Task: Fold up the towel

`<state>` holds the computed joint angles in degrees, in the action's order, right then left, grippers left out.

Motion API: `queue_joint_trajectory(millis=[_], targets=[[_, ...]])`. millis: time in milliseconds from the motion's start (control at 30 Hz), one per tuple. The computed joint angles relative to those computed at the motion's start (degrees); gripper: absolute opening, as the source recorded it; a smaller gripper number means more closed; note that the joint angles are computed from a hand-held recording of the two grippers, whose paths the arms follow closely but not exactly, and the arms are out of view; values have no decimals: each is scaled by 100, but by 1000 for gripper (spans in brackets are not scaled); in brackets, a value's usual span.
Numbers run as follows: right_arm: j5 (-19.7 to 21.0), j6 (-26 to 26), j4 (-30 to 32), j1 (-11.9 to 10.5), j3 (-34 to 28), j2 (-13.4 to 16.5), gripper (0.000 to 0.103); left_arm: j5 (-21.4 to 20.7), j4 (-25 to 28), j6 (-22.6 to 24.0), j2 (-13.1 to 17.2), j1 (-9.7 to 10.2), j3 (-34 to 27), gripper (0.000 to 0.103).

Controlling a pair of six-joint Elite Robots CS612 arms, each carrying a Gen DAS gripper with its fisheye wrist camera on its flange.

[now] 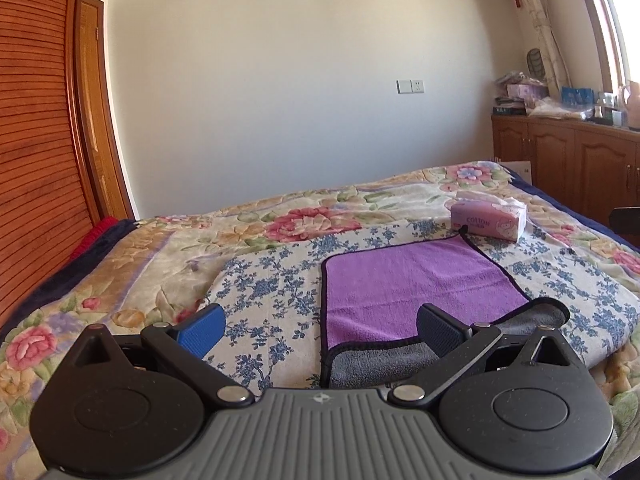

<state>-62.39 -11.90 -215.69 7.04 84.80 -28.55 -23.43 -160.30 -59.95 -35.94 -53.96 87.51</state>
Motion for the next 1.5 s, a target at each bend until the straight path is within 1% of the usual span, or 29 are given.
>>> queue_joint_trajectory(millis=[200, 400, 467, 633, 767, 1000, 1200, 1500], targets=[[-20, -162, 477, 29, -93, 1, 103, -391, -76, 101, 26, 100, -34, 103], [43, -356, 772, 48, -153, 6, 103, -665, -390, 422, 93, 185, -84, 103], [55, -474, 853, 62, -182, 15, 103, -804, -625, 635, 130, 219, -101, 102], [35, -777, 1047, 97, -265, 34, 103, -1020, -800, 921, 197, 292, -179, 95], [-8, -924, 1222, 122, -354, 61, 103, -1167, -966, 1072, 244, 347, -219, 95], [-58, -1066, 1564, 147, -452, 77, 103, -1444, -910, 1084, 283, 453, -281, 87], [-186, -1259, 1846, 197, -611, 137, 103, -1562, -1007, 1199, 328, 526, -319, 86], [-275, -1507, 2320, 246, -813, 207, 103, -1774, -864, 1299, 388, 636, -400, 85]])
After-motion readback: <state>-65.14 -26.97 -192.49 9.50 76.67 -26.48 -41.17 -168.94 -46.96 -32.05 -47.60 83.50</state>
